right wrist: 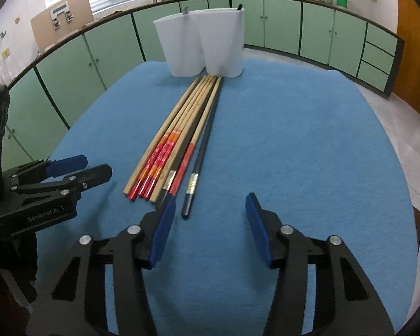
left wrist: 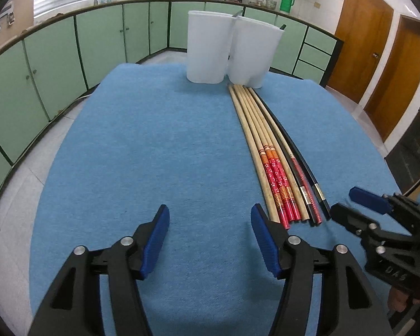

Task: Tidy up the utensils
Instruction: 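Open both tools to release the spoons and withdraw from the holder, then grasp a black chopstick with right tool while left tool grasps a wooden chopstick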

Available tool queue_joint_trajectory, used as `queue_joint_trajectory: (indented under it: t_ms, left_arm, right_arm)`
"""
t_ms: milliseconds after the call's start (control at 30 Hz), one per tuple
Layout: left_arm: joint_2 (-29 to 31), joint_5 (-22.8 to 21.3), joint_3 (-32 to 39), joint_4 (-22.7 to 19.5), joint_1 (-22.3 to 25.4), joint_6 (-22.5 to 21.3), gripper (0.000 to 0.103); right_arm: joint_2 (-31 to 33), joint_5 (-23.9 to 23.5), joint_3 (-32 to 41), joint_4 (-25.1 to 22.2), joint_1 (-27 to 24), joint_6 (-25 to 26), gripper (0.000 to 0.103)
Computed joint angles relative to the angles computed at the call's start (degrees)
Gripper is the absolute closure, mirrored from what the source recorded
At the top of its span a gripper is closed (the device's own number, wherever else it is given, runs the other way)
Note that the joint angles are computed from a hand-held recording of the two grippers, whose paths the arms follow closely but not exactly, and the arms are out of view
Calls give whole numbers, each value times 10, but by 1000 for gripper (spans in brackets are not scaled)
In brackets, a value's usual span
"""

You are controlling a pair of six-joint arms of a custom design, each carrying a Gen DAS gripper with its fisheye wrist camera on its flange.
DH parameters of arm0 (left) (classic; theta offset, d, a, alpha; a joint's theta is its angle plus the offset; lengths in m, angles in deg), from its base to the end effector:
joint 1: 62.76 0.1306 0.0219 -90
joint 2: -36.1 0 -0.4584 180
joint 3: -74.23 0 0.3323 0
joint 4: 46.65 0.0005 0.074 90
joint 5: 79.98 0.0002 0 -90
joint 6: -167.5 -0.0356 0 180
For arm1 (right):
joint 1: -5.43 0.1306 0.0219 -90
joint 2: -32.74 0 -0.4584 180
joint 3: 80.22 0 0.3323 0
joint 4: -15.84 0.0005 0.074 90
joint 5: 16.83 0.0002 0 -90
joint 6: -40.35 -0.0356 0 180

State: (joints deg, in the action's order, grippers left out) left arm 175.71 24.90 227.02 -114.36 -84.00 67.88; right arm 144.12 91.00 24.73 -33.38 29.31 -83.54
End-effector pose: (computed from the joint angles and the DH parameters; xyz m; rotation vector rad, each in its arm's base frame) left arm 0.7024 -0.2833 0.4150 0.7726 2.4032 -0.4093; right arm 0.5349 0.2243 0.4311 0.3351 2.4525 0.0295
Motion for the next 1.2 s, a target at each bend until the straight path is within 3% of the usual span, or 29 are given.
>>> queue_joint_trajectory:
  t_ms: [133, 433, 667, 967, 1100, 1200]
  left_arm:
    - [-5, 3, -11, 7, -1, 2, 43]
    - [-7, 4, -25, 16, -6, 5, 41]
    - [-23, 17, -56, 27, -13, -9, 40]
    - [-29, -33, -76, 49, -25, -32, 37]
    - [-35, -59, -90, 62, -21, -19, 37]
    - [-32, -51, -81, 57, -17, -7, 37]
  right_arm:
    - [9, 16, 4, -8, 9, 7, 65]
    - [17, 11, 15, -8, 12, 26, 96]
    - [8, 17, 3, -5, 9, 19, 96]
    - [-1, 14, -12, 7, 5, 10, 97]
    - [-4, 8, -18, 13, 3, 8, 97]
    - [-6, 5, -21, 17, 2, 9, 96]
